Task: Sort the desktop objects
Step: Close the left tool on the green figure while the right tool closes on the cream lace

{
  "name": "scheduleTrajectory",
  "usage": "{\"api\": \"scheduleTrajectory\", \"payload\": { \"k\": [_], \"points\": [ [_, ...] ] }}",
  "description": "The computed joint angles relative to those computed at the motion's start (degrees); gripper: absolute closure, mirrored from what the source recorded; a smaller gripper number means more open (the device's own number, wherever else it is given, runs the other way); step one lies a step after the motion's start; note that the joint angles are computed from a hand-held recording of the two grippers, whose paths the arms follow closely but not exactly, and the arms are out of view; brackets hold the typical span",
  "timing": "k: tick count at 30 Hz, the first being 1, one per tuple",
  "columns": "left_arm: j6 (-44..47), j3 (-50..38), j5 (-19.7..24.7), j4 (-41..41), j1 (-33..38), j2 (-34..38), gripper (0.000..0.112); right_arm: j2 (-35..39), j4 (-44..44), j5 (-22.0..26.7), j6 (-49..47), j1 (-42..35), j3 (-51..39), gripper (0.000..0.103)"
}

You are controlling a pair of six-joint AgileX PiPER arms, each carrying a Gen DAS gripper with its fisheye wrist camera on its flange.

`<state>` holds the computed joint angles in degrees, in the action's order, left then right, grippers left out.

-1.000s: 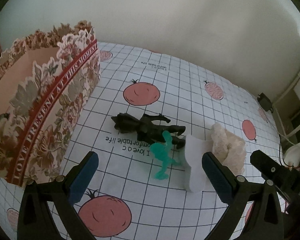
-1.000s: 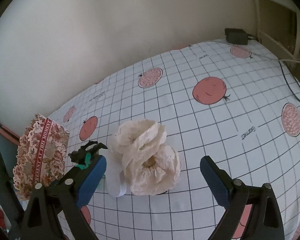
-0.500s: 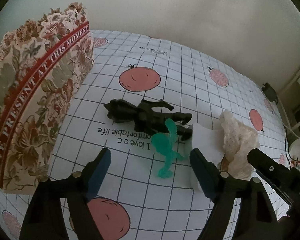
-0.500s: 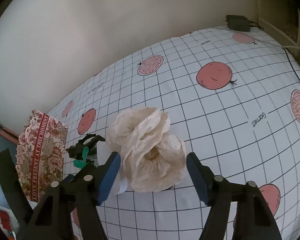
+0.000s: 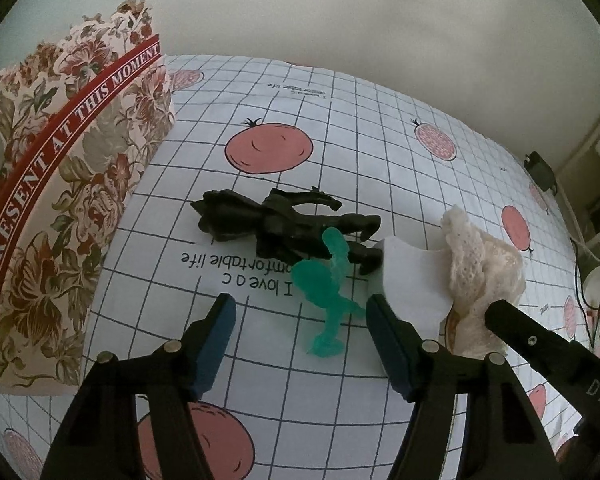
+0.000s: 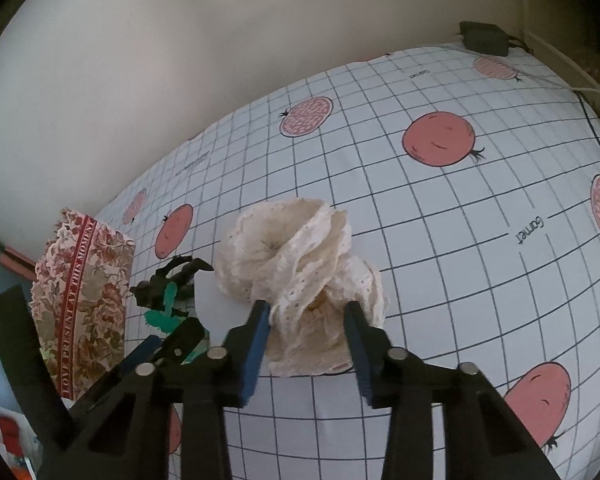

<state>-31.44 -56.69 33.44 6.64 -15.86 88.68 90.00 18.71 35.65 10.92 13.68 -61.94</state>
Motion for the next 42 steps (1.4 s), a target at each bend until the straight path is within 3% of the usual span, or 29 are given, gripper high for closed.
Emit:
{"api": "scheduleTrajectory", "payload": {
  "k": [11,18,24,42],
  "points": [
    [1.28,-0.28,-0.22,-0.31,-0.19,0.14,0.053,0.03,1.45,-0.48,-2.33,0.43,0.06,0.094],
    [2.2,-0.13,-0.7,-0.62,-0.38,0.15,0.062,-0.55,1.84,-1.04,-2.89,0.73,0.28,0.096],
    [5.12,0.08,-1.9,-3.6,-0.53,0.23,0.081,-1.23,1.38,-1.18,-2.38,1.02,0.11,0.096],
    [6.81,-0.16,-1.99,-4.05,-0.45,-1.49,0.084,-4.36,-0.31,-3.08,-0.04,1.14,0.38,0.097]
  ]
}}
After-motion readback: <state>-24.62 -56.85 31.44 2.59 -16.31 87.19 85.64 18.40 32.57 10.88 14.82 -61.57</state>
